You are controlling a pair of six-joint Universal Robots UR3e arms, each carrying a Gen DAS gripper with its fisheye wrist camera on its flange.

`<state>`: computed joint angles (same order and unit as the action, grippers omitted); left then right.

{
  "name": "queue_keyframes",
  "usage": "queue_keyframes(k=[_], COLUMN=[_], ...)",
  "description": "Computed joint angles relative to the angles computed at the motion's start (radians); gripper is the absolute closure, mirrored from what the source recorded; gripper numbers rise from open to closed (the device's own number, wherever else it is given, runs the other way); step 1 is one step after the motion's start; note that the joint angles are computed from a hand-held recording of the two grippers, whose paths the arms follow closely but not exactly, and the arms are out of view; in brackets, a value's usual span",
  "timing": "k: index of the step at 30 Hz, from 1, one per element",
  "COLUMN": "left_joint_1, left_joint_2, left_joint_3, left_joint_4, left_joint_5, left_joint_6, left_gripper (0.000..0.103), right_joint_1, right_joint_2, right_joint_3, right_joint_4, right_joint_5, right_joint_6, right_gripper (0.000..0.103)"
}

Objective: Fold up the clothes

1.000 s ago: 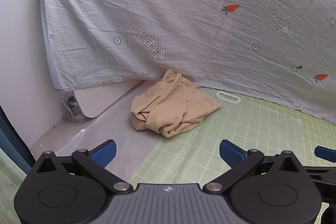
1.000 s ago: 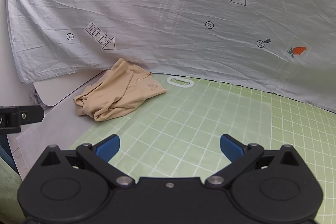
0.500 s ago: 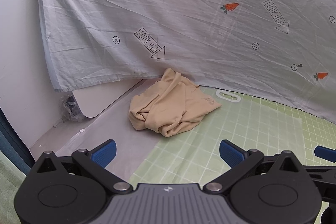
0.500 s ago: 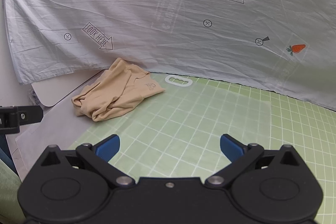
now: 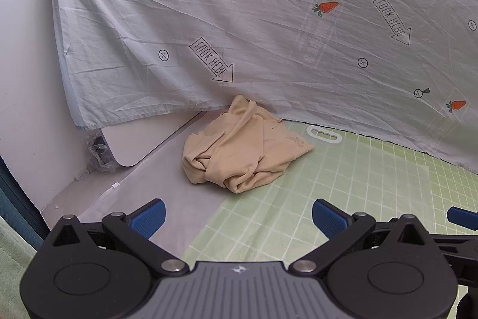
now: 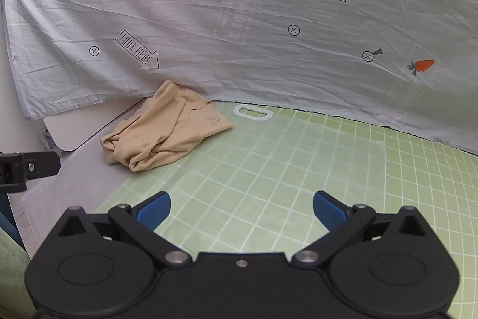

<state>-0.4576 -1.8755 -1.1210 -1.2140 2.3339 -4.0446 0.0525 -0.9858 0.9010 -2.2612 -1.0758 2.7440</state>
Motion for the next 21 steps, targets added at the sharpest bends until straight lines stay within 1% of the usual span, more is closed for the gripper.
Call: queue_keyframes(k=[21], left_joint_1=[0.002], left_joint_2=[-0.005], left_joint_3=[0.005], left_joint_4=[-0.007], left_joint_5=[-0.004], left_joint_6=[-0.001], left_gripper=[0.0], right_joint_1=[0.001], right_joint_2=[0.01], right_joint_3=[-0.025], right_joint_4=[0.023], right_joint_5=[-0.004], right_joint_6=[0.006], right_gripper=[0.0])
